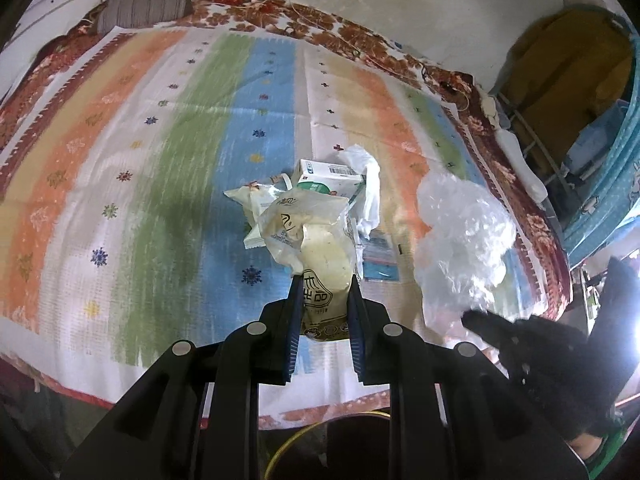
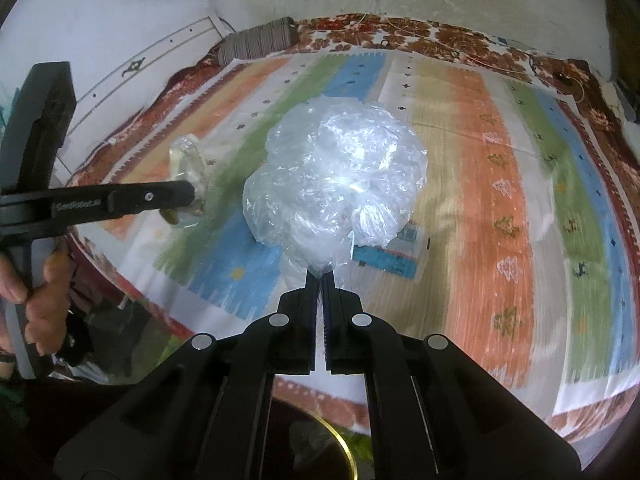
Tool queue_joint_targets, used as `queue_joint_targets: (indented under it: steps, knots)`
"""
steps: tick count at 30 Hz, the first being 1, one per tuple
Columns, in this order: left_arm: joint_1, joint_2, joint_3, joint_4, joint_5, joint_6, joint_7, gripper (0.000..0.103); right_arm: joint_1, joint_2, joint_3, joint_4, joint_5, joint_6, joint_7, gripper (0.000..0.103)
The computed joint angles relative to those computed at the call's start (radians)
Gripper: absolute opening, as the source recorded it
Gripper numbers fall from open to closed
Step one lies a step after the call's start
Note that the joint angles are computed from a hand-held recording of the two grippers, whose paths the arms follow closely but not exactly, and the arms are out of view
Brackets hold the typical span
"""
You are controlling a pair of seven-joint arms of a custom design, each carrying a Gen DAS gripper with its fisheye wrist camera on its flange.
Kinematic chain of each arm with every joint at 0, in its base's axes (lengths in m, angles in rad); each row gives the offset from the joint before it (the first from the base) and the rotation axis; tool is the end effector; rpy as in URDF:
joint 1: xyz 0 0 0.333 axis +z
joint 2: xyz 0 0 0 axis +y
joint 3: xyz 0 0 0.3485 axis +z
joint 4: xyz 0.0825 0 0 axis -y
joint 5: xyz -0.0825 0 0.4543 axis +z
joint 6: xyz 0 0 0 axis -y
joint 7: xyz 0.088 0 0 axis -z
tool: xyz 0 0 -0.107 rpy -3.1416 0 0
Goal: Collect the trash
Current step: 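Carry the plastic bag and wrapper with both tools over the bin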
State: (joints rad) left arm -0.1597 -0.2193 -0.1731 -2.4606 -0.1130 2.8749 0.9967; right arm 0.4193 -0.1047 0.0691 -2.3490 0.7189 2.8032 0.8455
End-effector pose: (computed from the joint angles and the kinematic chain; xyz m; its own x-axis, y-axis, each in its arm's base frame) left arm 0.5178 -0.1740 0.4375 0.2143 -0.9071 0.3622 -0.8009 -0.3754 -0.4664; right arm 0.5233 0.2431 0.4162 0.5977 -0.7880 -0.1475 -0.6868 -0.4084 -0.6013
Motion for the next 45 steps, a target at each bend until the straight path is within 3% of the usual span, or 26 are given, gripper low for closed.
queue_joint_targets:
  steps: [3, 9, 14, 23, 26, 33, 39, 45]
  knots:
    - [0.025, -0.028, -0.037, -0.007, 0.062, -0.023, -0.079, 0.02, 0.008, -0.048, -0.01, -0.037, 0.032, -0.038, 0.002, 0.002]
    - [-0.084, -0.075, 0.008, -0.03, -0.062, 0.027, 0.017, 0.02, 0.04, -0.146, -0.027, -0.128, 0.027, -0.028, 0.009, 0.002]
    - [-0.093, -0.117, -0.027, -0.055, -0.047, 0.052, 0.013, 0.02, 0.073, -0.221, -0.048, -0.204, -0.007, 0.005, 0.049, 0.002]
    - [-0.174, -0.194, -0.025, -0.134, -0.083, 0.09, 0.002, 0.02, 0.114, -0.34, -0.108, -0.32, -0.011, 0.004, 0.074, 0.002]
    - [-0.122, -0.227, -0.097, -0.154, -0.024, 0.066, -0.071, 0.02, 0.133, -0.382, -0.125, -0.358, -0.022, 0.009, 0.076, 0.002]
    - [-0.144, -0.284, -0.123, -0.212, 0.028, 0.089, -0.148, 0.02, 0.177, -0.489, -0.171, -0.455, -0.044, 0.039, 0.091, 0.002]
    - [-0.148, -0.321, -0.16, -0.259, 0.069, 0.095, -0.213, 0.02, 0.171, -0.539, -0.169, -0.515, -0.111, 0.03, 0.164, 0.002]
    - [-0.197, -0.346, -0.145, -0.313, 0.045, 0.118, -0.288, 0.02, 0.165, -0.571, -0.16, -0.565, -0.182, 0.027, 0.229, 0.002]
